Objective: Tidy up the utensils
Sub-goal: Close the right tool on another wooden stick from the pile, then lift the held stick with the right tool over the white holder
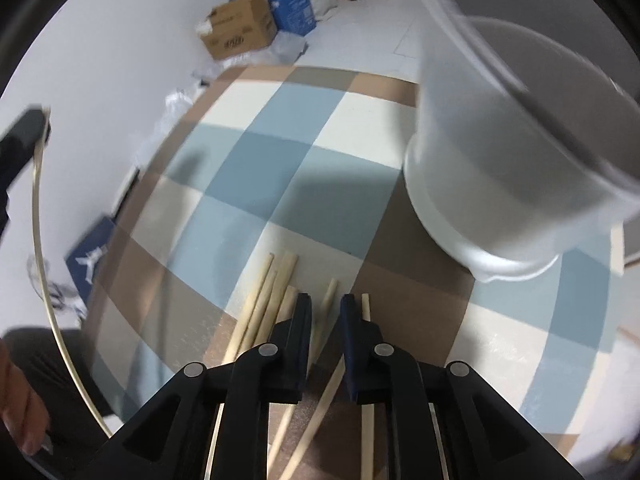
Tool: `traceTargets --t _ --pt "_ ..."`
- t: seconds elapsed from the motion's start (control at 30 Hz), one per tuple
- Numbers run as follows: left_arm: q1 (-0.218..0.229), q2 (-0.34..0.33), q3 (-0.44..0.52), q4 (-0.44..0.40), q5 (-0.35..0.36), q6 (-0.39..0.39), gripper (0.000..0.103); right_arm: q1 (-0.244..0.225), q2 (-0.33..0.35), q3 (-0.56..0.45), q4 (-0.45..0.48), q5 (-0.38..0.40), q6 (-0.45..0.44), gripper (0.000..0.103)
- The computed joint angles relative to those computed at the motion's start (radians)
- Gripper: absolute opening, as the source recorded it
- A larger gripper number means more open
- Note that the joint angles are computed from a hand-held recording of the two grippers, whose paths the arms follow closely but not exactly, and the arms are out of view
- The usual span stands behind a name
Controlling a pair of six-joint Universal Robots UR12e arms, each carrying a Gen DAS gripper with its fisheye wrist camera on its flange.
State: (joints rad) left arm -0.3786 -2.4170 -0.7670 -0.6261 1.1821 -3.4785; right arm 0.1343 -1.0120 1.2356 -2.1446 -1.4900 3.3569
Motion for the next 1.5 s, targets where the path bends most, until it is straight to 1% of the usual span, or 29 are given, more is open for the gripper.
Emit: traceTargets --t 0.1,0.17,0.2,0.3,0.43,0.5,0.53,0.6,0.63,0.7,0.8,0.87,0.93,1.03,1.1,1.2,1.33,1.43,1.5 --pt "-0.001 0.002 -0.002 0.003 0.004 0.006 0.002 0.016 0.009 -0.014 0.009 -0.064 -0.042 0.014" --pt "0.0 0.003 -0.003 0.008 -0.002 0.004 0.002 0.027 0.011 -0.011 -0.003 -0.107 -0.065 0.011" --pt "0.0 0.003 -0.005 0.011 -0.004 0.004 0.002 0.029 0.008 -0.003 -0.019 -0.108 -0.075 0.007" --pt "0.001 0.006 -0.007 0.019 -0.01 0.013 0.002 0.027 -0.001 0.021 -0.062 -0.1 -0.058 0.006" --pt "-0.002 0.007 -0.005 0.018 -0.003 0.036 0.002 0.012 -0.033 0.08 -0.18 -0.078 -0.002 0.005" --pt "-0.001 0.009 -0.006 0.016 -0.004 0.035 0.002 -0.001 -0.059 0.126 -0.276 -0.046 0.046 0.004" --pt "-0.001 0.01 -0.008 0.02 -0.008 0.036 0.002 -0.006 -0.073 0.148 -0.309 -0.045 0.056 0.003" --pt "-0.001 0.012 -0.009 0.026 -0.005 0.039 0.002 -0.013 -0.102 0.195 -0.403 -0.035 0.077 0.003" --pt "-0.001 0.013 -0.011 0.032 -0.011 0.036 0.002 -0.006 -0.095 0.186 -0.421 -0.046 0.086 0.003" --pt "-0.002 0.015 -0.013 0.041 -0.016 0.039 0.002 -0.006 -0.111 0.21 -0.491 -0.052 0.097 0.003" --pt "-0.005 0.018 -0.018 0.059 -0.024 0.045 0.002 -0.012 -0.139 0.247 -0.561 -0.063 0.107 0.003" --pt "-0.008 0.02 -0.02 0.082 -0.034 0.053 0.002 -0.008 -0.146 0.256 -0.605 -0.086 0.116 0.003" --pt "-0.012 0.02 -0.015 0.101 -0.034 0.057 0.002 -0.009 -0.153 0.267 -0.654 -0.09 0.127 0.003" --pt "-0.016 0.014 0.003 0.114 -0.047 0.065 0.002 -0.016 -0.181 0.296 -0.736 -0.096 0.145 0.003" --pt "-0.02 0.006 0.025 0.111 -0.058 0.07 0.002 -0.019 -0.189 0.302 -0.773 -0.101 0.153 0.003" --pt "-0.029 -0.018 0.086 0.091 -0.06 0.078 0.002 -0.024 -0.201 0.306 -0.827 -0.109 0.149 0.003" --pt "-0.041 -0.047 0.158 0.087 -0.054 0.087 0.002 -0.026 -0.211 0.302 -0.855 -0.113 0.128 0.003" --pt "-0.047 -0.083 0.238 0.08 -0.057 0.087 0.002 -0.033 -0.219 0.296 -0.877 -0.115 0.122 0.003" --pt "-0.052 -0.118 0.315 0.067 -0.051 0.089 0.002 -0.043 -0.225 0.283 -0.882 -0.109 0.116 0.003"
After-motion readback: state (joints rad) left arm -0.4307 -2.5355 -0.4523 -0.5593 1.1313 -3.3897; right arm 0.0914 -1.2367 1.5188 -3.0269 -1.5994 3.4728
